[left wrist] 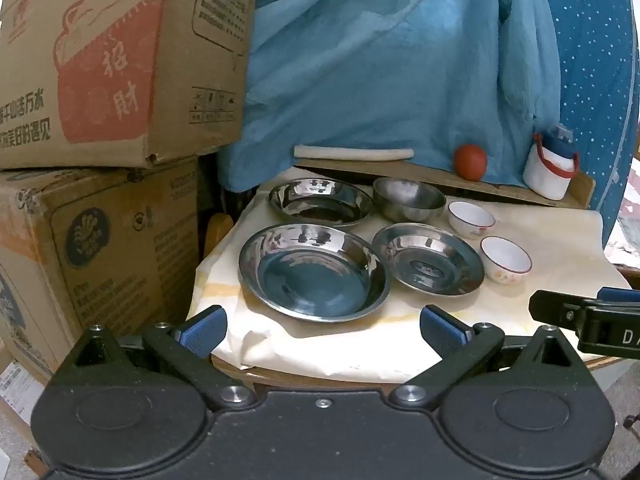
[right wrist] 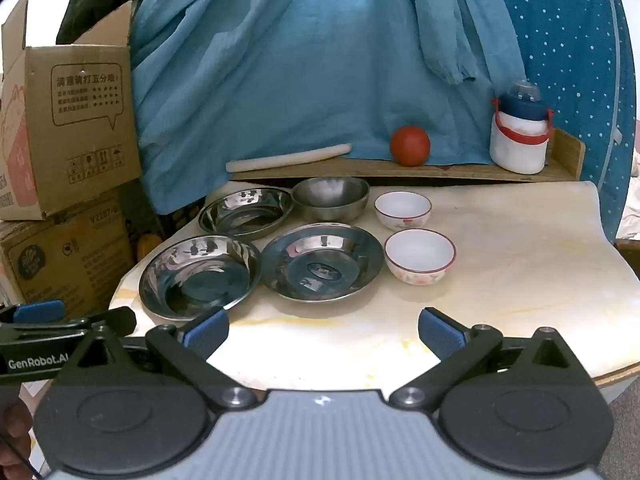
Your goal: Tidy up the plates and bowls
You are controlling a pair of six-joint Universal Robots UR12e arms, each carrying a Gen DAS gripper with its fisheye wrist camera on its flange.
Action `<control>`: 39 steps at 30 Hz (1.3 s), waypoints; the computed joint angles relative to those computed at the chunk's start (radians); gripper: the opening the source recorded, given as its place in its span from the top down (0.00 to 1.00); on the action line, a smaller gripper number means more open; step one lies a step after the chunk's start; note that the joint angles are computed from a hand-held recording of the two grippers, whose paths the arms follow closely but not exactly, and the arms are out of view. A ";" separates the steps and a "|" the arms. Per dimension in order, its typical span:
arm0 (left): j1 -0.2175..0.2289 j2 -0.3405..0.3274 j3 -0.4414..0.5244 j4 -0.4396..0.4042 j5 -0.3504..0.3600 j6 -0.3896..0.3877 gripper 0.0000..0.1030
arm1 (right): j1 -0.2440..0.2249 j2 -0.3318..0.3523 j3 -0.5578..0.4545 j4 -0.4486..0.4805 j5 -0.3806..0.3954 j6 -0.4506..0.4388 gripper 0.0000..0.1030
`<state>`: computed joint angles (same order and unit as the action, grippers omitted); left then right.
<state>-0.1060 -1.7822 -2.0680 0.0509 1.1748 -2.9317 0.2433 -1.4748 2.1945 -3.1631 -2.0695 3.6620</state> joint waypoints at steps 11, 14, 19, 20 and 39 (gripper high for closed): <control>-0.002 -0.002 0.000 0.007 0.006 0.005 0.01 | 0.000 -0.006 0.007 -0.003 0.002 0.003 0.00; -0.008 0.000 -0.004 0.009 0.012 -0.001 0.01 | 0.000 -0.004 0.004 -0.003 0.003 0.003 0.00; -0.007 -0.001 -0.003 0.007 0.010 0.000 0.01 | 0.000 0.000 -0.001 -0.002 0.002 0.004 0.00; -0.009 0.000 -0.005 0.008 0.012 0.000 0.01 | 0.000 0.000 0.000 -0.002 0.002 0.004 0.00; -0.006 -0.006 -0.005 0.007 0.006 0.000 0.01 | -0.001 0.001 -0.004 0.002 0.002 0.005 0.00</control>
<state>-0.1119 -1.7886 -2.0729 0.0579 1.1813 -2.9316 0.2428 -1.4739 2.1909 -3.1606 -2.0676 3.6674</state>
